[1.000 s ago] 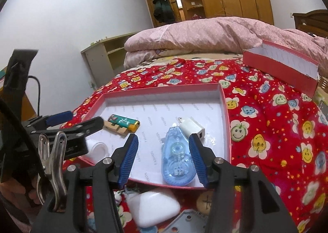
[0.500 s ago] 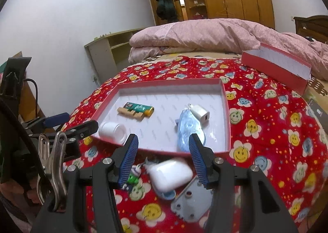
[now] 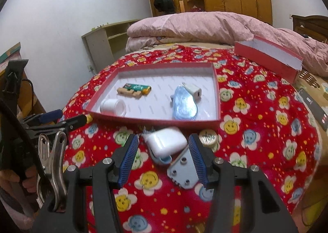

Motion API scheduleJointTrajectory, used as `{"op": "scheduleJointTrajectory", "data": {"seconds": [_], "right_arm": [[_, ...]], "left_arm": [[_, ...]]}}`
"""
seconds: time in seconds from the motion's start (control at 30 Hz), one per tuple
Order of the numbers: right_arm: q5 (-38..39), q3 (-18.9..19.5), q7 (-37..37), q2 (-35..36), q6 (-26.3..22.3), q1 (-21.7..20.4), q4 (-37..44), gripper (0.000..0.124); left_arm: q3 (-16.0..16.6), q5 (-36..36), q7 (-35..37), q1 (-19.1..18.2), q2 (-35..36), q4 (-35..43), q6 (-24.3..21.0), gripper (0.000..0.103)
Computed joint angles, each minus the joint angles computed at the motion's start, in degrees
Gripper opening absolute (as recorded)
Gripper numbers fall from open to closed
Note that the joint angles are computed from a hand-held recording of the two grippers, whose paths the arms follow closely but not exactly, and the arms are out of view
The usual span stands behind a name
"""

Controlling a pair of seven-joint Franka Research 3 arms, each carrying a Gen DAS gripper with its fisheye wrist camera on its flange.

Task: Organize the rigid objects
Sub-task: 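Lift both open tools out of the tray back over the loose items, then grasp the green figure keychain with the left tool while the right tool grasps the grey plate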

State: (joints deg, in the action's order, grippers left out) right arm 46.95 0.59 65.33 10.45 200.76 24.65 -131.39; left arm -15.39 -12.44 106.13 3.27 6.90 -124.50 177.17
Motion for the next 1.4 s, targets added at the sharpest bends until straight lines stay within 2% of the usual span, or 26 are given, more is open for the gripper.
{"op": "scheduleJointTrajectory", "data": {"seconds": [0.1, 0.27, 0.57, 0.77, 0.9, 1.0, 1.07, 1.1, 1.13, 1.17, 1.2, 1.27, 1.3, 1.4], "right_arm": [[5.47, -1.83, -4.98, -0.05, 0.00, 2.85, -0.19, 0.053], [8.75, -1.41, -7.41, -0.08, -0.51, 2.81, -1.10, 0.053], [4.20, 0.49, -2.11, -0.49, -0.44, -0.71, -4.29, 0.053], [-3.56, 1.93, 5.13, -0.26, -0.14, -3.82, -6.35, 0.053], [-8.54, 2.36, 9.40, 0.05, 0.01, -5.36, -7.30, 0.054], [-12.32, 2.84, 12.85, 0.13, 0.36, -6.78, -8.02, 0.054], [-14.30, 2.93, 14.86, 0.34, 0.36, -7.53, -8.24, 0.054], [-14.78, 2.78, 15.40, 0.39, 0.31, -7.54, -8.29, 0.054], [-15.49, 2.77, 16.13, 0.48, 0.23, -7.77, -8.37, 0.054], [-16.51, 2.96, 17.14, 0.58, 0.12, -8.27, -8.46, 0.054], [-17.10, 2.90, 17.73, 0.62, 0.08, -8.40, -8.53, 0.054], [-18.23, 2.86, 18.91, 0.82, -0.12, -8.72, -8.49, 0.054], [-18.66, 2.77, 19.31, 0.95, -0.23, -8.80, -8.38, 0.054], [-17.58, 1.50, 18.56, 1.12, -0.76, -7.34, -7.97, 0.054]], "left_arm": [[-1.19, -2.35, 2.10, 0.90, 0.22, -0.05, -0.55, 0.088], [-3.25, -7.83, 6.82, 1.83, 0.56, -0.03, -2.28, 0.088], [-4.58, -14.41, 14.74, 0.03, 1.13, -0.27, -2.58, 0.088], [-1.75, -6.27, 8.82, -3.79, 2.95, 0.33, -2.56, 0.084], [-2.34, -2.00, 5.78, -3.93, 4.51, 1.42, -2.66, 0.080], [-2.82, 0.73, 3.89, -3.87, 5.78, 2.34, -2.39, 0.072], [-3.25, 2.46, 2.65, -3.70, 6.91, 3.27, -2.88, 0.060], [-3.17, 3.45, 1.76, -3.85, 7.35, 3.66, -3.12, 0.059], [-2.42, 5.03, 0.33, -4.58, 7.64, 3.66, -2.36, 0.059], [-2.73, 5.94, -0.05, -4.33, 7.81, 3.53, -1.36, 0.053], [-4.54, 5.77, 0.86, -2.70, 7.96, 3.51, -1.12, 0.049], [-9.65, 3.43, 4.25, 1.84, 8.24, 3.48, -1.39, 0.032], [-11.17, 2.42, 5.32, 3.21, 8.20, 3.40, -1.55, 0.031], [-12.45, 0.60, 6.53, 4.66, 7.91, 3.18, -2.08, 0.031]]}}
